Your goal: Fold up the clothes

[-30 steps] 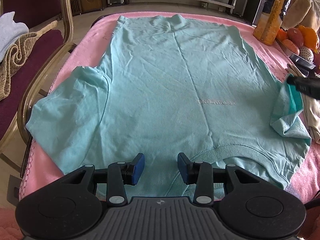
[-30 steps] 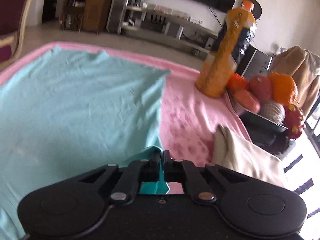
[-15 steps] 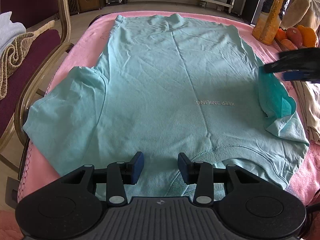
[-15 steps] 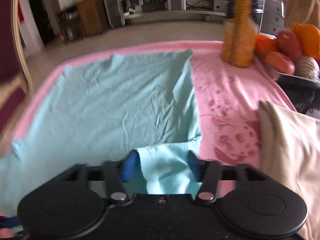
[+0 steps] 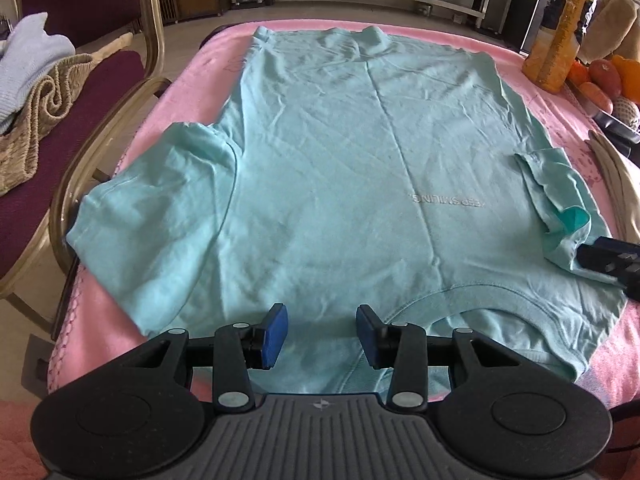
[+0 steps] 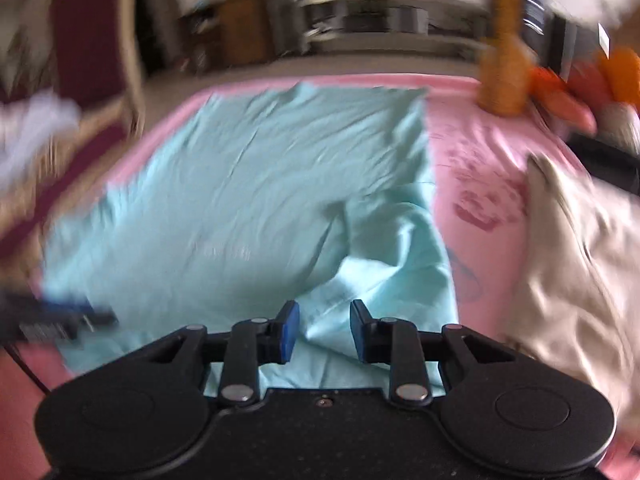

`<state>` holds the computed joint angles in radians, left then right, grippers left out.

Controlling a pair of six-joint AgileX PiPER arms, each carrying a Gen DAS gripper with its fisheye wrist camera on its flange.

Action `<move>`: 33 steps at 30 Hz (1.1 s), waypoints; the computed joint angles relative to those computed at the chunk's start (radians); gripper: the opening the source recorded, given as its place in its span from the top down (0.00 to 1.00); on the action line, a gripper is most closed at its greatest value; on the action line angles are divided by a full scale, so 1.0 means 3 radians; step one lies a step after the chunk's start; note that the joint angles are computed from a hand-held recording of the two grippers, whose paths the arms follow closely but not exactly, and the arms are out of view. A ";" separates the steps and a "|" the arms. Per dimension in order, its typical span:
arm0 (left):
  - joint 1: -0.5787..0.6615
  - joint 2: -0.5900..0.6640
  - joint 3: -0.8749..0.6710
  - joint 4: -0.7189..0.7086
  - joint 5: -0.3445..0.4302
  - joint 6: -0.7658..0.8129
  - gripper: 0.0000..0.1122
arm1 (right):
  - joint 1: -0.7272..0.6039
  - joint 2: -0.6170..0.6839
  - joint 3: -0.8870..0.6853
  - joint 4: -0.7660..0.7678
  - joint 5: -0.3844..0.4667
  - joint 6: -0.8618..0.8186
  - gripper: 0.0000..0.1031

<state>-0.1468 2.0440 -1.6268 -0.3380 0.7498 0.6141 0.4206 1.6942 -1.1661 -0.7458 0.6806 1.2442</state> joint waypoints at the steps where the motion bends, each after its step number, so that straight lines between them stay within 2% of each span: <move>1: -0.0002 0.0002 -0.0001 0.0010 -0.0011 -0.0007 0.64 | 0.0038 0.0070 -0.0062 -0.0028 0.0044 -0.0119 0.69; 7: -0.0036 -0.0010 0.0042 0.0042 -0.0094 0.0018 0.63 | 0.0170 0.0385 -0.0272 -0.0203 0.0210 -0.0369 0.68; 8: -0.0036 -0.0011 0.0043 0.0040 -0.0097 0.0026 0.63 | 0.0198 0.0403 -0.0255 -0.0306 0.0225 -0.0300 0.74; 10: -0.0029 -0.0004 0.0035 0.0026 -0.0089 0.0038 0.63 | 0.0249 0.0401 -0.0243 -0.0456 0.0348 -0.0117 0.97; 11: -0.0025 -0.0001 0.0030 0.0020 -0.0084 0.0039 0.63 | 0.0244 0.0343 -0.0192 -0.0536 0.0346 0.0066 0.97; 14: -0.0020 0.0004 0.0021 0.0010 -0.0074 0.0038 0.63 | 0.0176 0.0006 0.0130 -0.0829 0.0114 0.0818 0.98; 16: -0.0023 0.0007 0.0017 0.0015 -0.0076 0.0033 0.63 | 0.0085 -0.0212 0.0317 -0.0796 -0.0136 0.0909 0.98; 17: -0.0025 0.0006 0.0020 0.0017 -0.0081 0.0031 0.63 | 0.0038 -0.0258 0.0357 -0.0657 -0.0257 0.0755 0.97; 20: -0.0030 0.0003 0.0033 0.0028 -0.0103 0.0030 0.62 | -0.0064 -0.0181 0.0329 0.0072 -0.0507 -0.0199 0.94; 22: -0.0039 -0.0014 0.0067 0.0043 -0.0140 0.0033 0.62 | 0.0007 -0.0033 0.0198 0.0371 -0.0377 -0.0771 0.83; 24: -0.0044 -0.0030 0.0098 0.0054 -0.0176 0.0043 0.62 | 0.0059 -0.0076 0.0210 0.0368 -0.0364 -0.0849 0.72; 27: -0.0040 -0.0028 0.0096 0.0052 -0.0175 0.0043 0.61 | 0.0024 -0.0383 0.0472 -0.0007 -0.0470 -0.0075 0.71; 28: -0.0041 -0.0026 0.0093 0.0053 -0.0173 0.0035 0.61 | 0.0010 -0.0474 0.0524 -0.0167 -0.0330 0.0258 0.71; 30: -0.0048 -0.0026 0.0095 0.0060 -0.0181 0.0027 0.61 | 0.0007 -0.0560 0.0574 -0.0452 0.0114 0.0925 0.82; 31: -0.0055 -0.0030 0.0104 0.0068 -0.0195 0.0028 0.61 | -0.0033 -0.0578 0.0604 -0.0500 0.0241 0.1152 0.90; 33: -0.0065 -0.0038 0.0121 0.0080 -0.0220 0.0033 0.61 | -0.0174 -0.0593 0.0669 -0.0362 0.0161 0.1235 0.91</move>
